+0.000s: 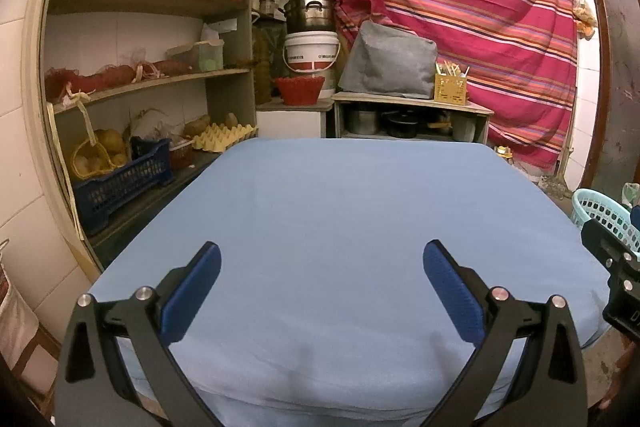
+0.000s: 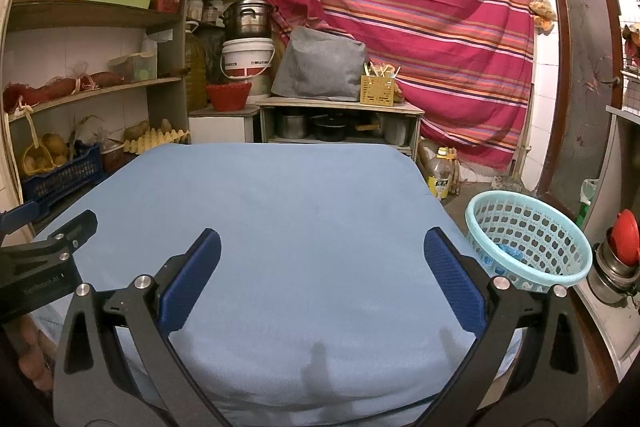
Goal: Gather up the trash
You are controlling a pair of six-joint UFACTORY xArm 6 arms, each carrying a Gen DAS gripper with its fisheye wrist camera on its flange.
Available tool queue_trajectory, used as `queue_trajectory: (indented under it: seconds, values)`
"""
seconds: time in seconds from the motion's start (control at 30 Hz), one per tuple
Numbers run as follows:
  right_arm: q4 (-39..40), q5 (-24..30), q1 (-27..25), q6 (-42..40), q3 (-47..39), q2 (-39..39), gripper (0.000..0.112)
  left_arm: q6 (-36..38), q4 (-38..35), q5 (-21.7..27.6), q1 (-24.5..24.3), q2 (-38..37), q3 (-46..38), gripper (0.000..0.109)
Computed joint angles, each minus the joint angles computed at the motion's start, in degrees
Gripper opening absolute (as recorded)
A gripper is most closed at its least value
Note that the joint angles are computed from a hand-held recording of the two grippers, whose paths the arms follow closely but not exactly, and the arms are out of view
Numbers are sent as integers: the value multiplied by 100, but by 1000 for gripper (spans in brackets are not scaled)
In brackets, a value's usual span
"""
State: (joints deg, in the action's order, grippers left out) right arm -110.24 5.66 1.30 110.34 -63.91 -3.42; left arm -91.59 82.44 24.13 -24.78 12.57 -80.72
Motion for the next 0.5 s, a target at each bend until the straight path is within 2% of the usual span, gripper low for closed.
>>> queue_trajectory:
  seconds: [0.5]
  values:
    - [-65, -27, -22, 51, 3, -10, 99, -47, 102, 7, 38, -8, -30, 99]
